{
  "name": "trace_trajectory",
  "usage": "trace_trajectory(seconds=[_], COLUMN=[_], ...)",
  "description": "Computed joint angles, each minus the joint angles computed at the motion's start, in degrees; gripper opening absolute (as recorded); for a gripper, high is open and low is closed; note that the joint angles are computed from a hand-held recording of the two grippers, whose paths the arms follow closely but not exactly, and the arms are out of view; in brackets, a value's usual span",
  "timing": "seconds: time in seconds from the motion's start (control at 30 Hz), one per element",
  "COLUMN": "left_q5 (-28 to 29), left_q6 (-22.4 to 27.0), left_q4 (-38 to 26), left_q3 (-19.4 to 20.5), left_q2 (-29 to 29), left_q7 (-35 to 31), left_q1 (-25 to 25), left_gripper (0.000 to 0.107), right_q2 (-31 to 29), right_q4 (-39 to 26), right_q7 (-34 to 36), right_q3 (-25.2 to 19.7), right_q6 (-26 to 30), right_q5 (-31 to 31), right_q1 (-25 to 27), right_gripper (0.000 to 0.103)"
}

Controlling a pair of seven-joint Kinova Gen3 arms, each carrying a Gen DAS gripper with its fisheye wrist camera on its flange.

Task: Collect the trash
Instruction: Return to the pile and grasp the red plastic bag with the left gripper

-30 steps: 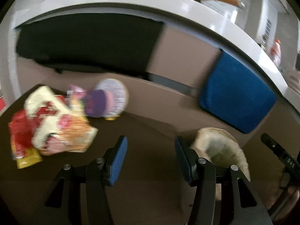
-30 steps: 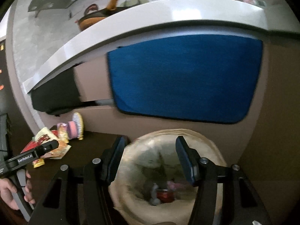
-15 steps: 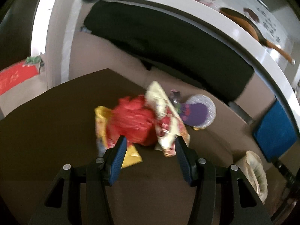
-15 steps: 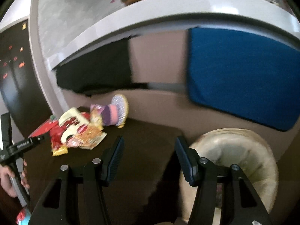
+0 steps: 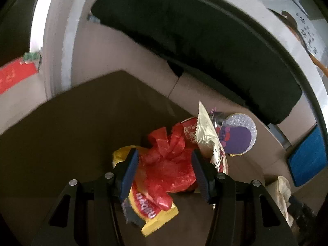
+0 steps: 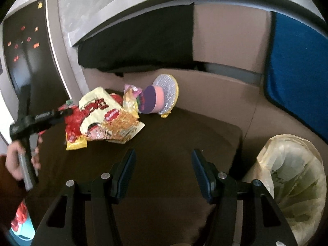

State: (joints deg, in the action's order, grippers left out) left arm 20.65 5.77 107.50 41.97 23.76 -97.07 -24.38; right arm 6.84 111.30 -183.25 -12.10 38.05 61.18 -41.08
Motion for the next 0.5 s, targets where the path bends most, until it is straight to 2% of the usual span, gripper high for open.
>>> trace_trajectory(seconds=[0.13,0.2,0.27,0.33,0.4,0.5], left_q5=[1.0,2.0,2.8,4.4,6.8,8.1], left_q6=[2.0,5.1,6.5,4.9,2.3,-0.9], left_q4=[-1.2,-2.1,-2.2,-0.5,2.1,6.1], left_q3=[6.3,9.0,9.2,8.5,10.1,15.5], left_q2=[4.1,6.1,6.2,4.2,1.8,-1.5], left_q7=[-2.3,-4.6,-6.1,-7.0,-7.8,-7.7], left_q1=[-4.8,-6.7,-6.5,-5.6,-7.0,-11.9], left_gripper=[0.06,0.061,0.06,0.054,0.05,0.048], right_q2=[0.4,0.8,1.2,1.5,1.9,2.3], right_q4=[-0.2,-0.3,-0.6,-1.0,-1.2,-1.3], right_q7=[1.4,2.4,3.2,3.9,4.2,4.5], right_q3=[0.2,0.4,0.6,0.8,1.1,1.3], right_q6=[-0.9,-1.4,-2.3,-2.8,-3.2,-3.0], right_q5=[-1.3,-2.1,-2.8,-3.4,-3.4,-2.4], right_q1=[0.3,0.5,0.6,0.3,-0.1,-1.2], right_gripper=[0.054,0.054,0.054,0.054,0.054,0.054])
